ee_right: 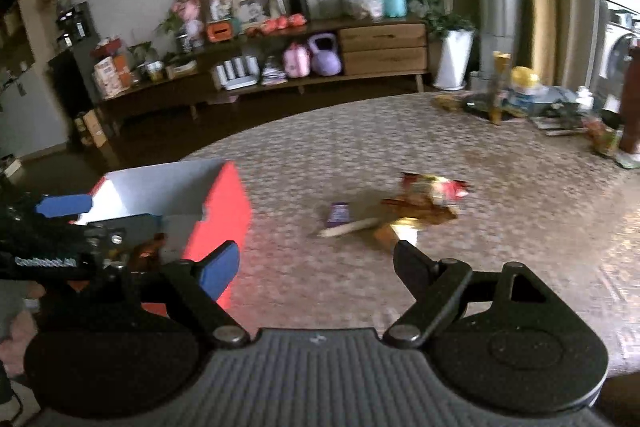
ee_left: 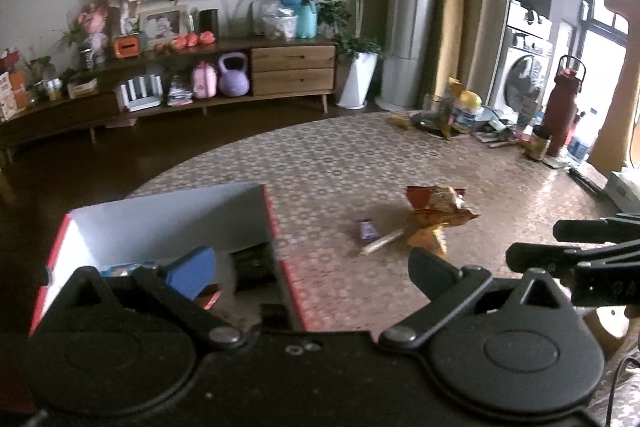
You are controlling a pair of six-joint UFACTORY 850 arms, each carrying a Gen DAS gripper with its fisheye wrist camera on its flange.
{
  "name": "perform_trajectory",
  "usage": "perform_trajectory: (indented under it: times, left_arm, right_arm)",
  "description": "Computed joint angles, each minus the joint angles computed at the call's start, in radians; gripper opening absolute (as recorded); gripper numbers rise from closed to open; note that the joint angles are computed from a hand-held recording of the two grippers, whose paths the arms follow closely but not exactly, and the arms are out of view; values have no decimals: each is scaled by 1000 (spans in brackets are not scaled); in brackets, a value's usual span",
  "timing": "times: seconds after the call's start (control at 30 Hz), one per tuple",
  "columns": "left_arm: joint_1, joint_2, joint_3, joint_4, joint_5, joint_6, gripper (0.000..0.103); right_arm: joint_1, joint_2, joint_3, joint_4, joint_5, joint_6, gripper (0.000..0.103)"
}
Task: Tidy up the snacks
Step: 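Withdraw both tools from the box toward the remaining snacks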
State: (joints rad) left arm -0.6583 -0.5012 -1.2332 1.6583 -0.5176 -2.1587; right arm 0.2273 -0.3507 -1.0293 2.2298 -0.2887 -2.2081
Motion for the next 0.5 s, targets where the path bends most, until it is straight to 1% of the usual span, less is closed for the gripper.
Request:
perform_trajectory:
  times: [0.27, 0.5]
  left_arm:
    - [-5, -112, -154, -98, 33, 118, 103]
    - [0, -228, -300, -188, 73, 211, 103]
  right_arm:
    - [-78, -41, -7, 44, -17, -70, 84]
    - [-126, -119, -88, 68, -5, -85, 84]
